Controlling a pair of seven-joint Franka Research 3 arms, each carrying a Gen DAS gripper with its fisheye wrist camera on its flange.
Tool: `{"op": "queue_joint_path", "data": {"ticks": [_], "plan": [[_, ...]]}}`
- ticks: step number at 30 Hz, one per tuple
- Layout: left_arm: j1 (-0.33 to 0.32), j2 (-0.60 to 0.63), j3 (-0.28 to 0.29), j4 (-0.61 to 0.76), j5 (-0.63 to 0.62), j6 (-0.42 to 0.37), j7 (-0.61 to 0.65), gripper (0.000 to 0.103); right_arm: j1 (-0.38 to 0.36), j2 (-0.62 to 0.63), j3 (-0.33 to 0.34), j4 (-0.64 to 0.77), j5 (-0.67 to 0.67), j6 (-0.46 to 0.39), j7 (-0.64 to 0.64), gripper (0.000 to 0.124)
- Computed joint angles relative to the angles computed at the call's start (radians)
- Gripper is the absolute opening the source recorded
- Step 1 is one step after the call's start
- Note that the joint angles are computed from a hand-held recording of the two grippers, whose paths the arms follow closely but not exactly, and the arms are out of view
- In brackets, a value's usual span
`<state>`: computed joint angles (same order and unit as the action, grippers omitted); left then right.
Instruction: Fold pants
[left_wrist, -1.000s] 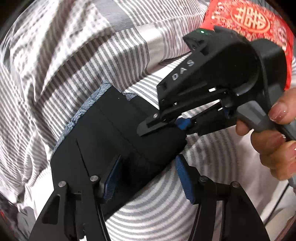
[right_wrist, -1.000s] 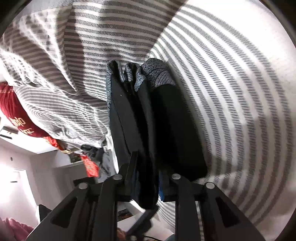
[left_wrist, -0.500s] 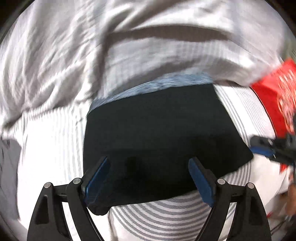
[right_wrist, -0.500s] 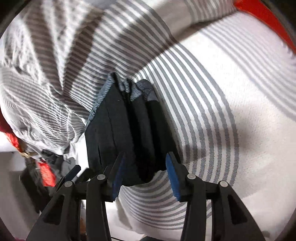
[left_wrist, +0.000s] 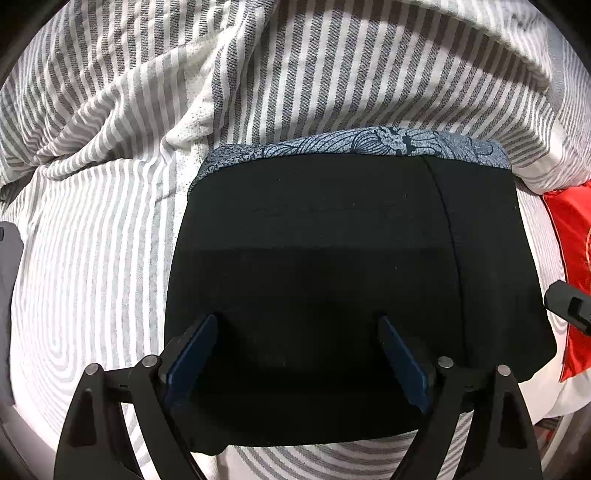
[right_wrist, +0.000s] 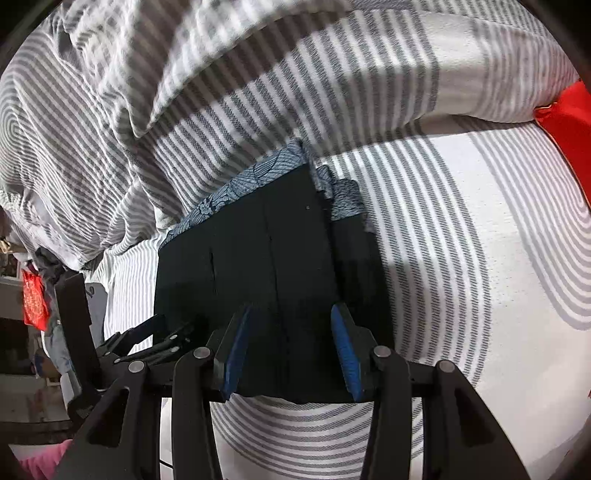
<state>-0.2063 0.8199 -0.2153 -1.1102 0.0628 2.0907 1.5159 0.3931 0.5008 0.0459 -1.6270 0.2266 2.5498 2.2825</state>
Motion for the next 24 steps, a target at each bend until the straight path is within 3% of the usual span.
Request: {"op": "queue_joint_path", "data": {"ticks": [5, 10, 15, 24], "plan": [[0.002, 0.007, 0.004, 0.002, 0.004, 0.006, 0.005, 0.096, 0.003, 0.017, 0.000, 0.024, -0.005, -0.016, -0.003, 0.049], [0.006, 0.020, 0.003, 0.006, 0.005, 0.017, 0.014, 0.096, -0.009, 0.064, 0.015, 0.053, 0.011, -0.063, -0.042, 0.048], [0.001, 0.025, 0.009, -0.011, 0.020, 0.054, 0.015, 0.101, 0.010, 0.081, -0.003, 0.042, 0.000, -0.022, -0.025, 0.049], [-0.008, 0.029, 0.006, -0.005, 0.024, 0.042, 0.004, 0.101, -0.007, 0.071, 0.016, 0.009, 0.036, 0.031, -0.069, 0.051]]}}
